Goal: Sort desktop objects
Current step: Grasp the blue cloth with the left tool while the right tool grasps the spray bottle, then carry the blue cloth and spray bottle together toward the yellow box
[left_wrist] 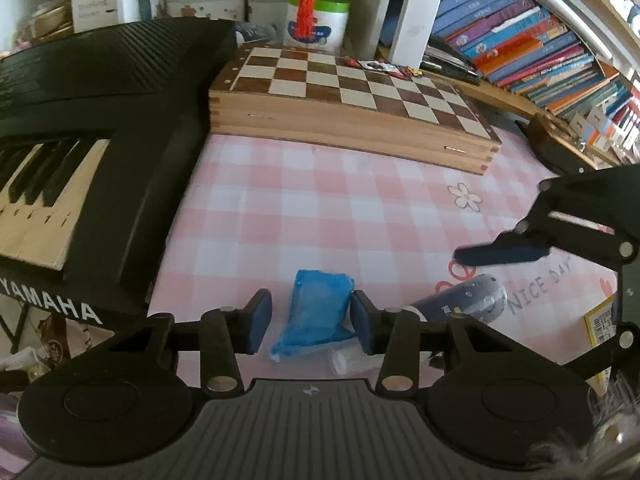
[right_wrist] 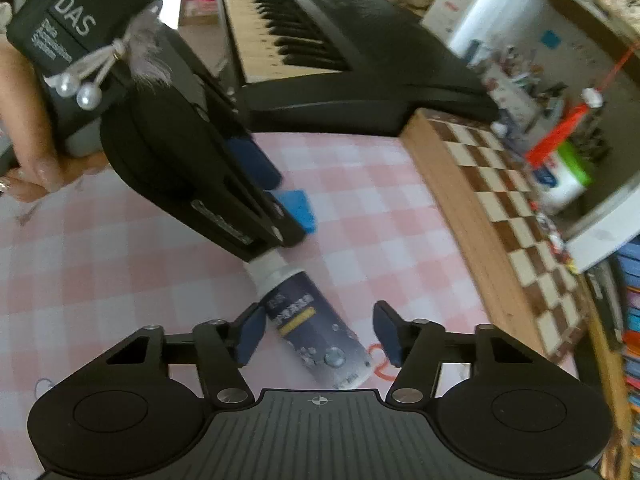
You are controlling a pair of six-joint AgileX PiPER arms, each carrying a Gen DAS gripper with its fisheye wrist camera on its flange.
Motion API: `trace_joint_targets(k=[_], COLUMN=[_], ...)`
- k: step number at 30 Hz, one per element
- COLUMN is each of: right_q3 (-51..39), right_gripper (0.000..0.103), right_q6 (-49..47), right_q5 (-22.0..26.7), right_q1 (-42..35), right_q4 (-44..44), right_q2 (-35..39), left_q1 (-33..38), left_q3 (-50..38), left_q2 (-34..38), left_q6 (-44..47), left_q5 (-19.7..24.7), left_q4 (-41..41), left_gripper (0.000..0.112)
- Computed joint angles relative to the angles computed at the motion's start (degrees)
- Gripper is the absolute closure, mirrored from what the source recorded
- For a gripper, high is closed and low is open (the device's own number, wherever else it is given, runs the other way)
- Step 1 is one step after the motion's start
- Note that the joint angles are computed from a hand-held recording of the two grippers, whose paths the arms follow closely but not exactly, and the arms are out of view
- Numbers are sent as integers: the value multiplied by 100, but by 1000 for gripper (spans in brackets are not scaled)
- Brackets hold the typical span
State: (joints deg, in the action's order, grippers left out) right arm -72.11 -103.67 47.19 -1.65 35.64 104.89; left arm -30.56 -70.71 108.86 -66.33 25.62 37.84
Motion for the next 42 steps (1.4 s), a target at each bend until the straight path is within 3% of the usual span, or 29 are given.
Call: trace_joint_targets(k=[4, 9, 11, 14, 16, 24, 32, 42], right_q3=[-470, -643, -901, -1427, -1449, -230, 704, 1753], right_gripper=[54, 53, 53, 65, 69, 70, 70, 70], right_q6=[418, 687, 1114, 1959, 2268, 2781, 2661, 2268], right_q5=[361, 543, 765, 1348, 1475, 708, 563, 1546], right_q1=[79, 106, 111, 56, -10, -173, -733, -2011], right_q4=[-287, -418, -544, -724, -725, -535, 392, 1141], right_q2=[311, 439, 582, 881, 891, 89, -913, -2656], left_q1=[23, 134, 154, 149, 75, -468, -1410, -2932], left_q3=[-129, -89, 52, 468, 777, 1807, 2486, 3028], left_q2=[78, -10, -177, -671, -1077, -2423, -3331, -4211], left_q6=[293, 542, 216, -514, -1061, -2560, -3862, -4848], left_q5=[22, -2, -37, -262, -340, -134, 501, 1712], left_q4=[-103, -393, -207, 259, 669, 1745, 2456, 2756], left_gripper=[82, 85, 86, 86, 86, 86, 87, 87])
